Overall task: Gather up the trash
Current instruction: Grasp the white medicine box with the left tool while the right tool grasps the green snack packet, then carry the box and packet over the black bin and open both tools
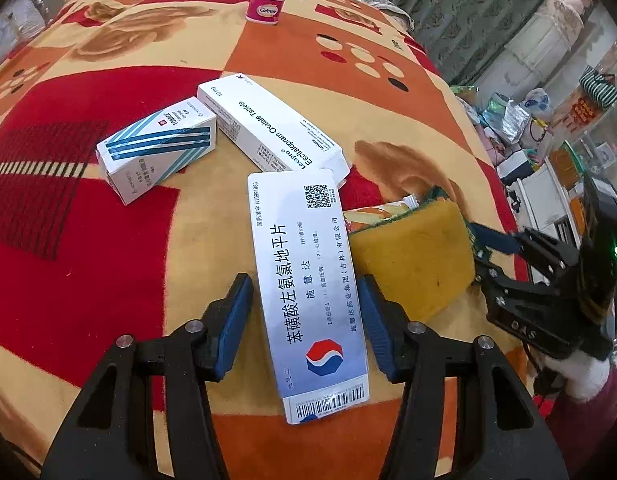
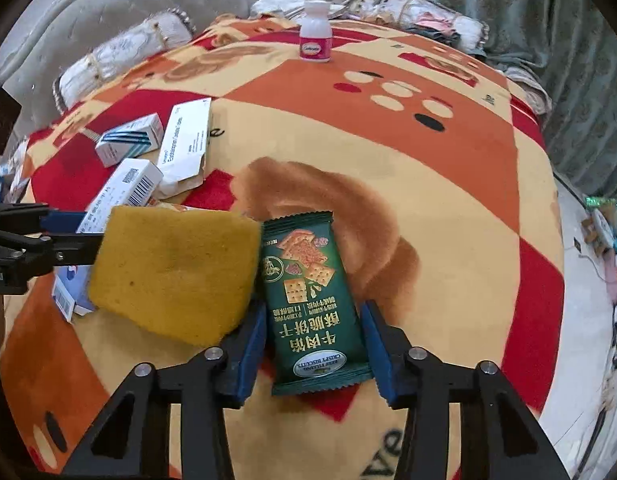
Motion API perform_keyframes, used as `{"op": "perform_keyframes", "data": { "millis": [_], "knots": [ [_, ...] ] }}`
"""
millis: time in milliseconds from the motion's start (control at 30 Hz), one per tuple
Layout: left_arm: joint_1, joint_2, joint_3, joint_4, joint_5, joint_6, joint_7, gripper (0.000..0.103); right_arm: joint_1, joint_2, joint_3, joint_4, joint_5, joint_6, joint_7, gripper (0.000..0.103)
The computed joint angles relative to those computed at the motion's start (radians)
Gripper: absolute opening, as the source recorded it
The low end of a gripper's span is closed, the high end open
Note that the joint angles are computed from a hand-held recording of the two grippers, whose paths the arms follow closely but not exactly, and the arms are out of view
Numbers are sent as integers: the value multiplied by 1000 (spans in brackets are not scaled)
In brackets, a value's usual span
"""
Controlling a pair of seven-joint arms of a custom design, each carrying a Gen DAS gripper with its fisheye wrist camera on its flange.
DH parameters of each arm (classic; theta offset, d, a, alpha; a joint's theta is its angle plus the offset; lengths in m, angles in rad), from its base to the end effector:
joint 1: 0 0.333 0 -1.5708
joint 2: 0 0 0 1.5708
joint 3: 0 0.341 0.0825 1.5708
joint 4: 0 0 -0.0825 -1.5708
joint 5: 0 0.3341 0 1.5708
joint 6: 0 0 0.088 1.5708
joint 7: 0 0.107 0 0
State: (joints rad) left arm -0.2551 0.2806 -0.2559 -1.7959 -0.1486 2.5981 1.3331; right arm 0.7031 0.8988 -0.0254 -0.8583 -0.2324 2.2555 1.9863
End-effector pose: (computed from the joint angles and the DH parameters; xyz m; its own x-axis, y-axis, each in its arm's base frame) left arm 0.5632 -0.2916 0.5039 -0.2010 -0.9298 0.3083 -0.9028 0.0536 -0.4268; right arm 0.6135 0.4984 0.4489 0.3589 -0.9325 0.0397 -0.7903 -0.3262 -0.5186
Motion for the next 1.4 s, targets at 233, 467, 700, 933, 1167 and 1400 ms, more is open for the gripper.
{"op": "perform_keyframes", "data": {
  "millis": [233, 467, 700, 933, 1167, 1400],
  "knots": [
    [-1, -74, -6, -71, -15, 53, 21, 45, 58, -230, -52, -418, -95, 213, 276, 42],
    [-12, -139, -39, -115, -101, 78, 113, 45, 102, -412, -60, -696, -282, 297, 541, 42],
    [-62, -140, -64, -93, -146, 72, 173, 45, 111, -534, -42, -842, -443, 286, 764, 42],
    [-122, -85, -89, -14, -134, 46, 187, 45, 75, -635, 11, -959, -553, 240, 906, 42],
    [-183, -3, -113, 96, -101, 9, 187, 45, 15, -742, 80, -1085, -617, 184, 1028, 42],
    [-245, 98, -124, 240, -57, -49, 162, 45, -67, -839, 155, -1207, -638, 155, 1120, 42]
  ]
}}
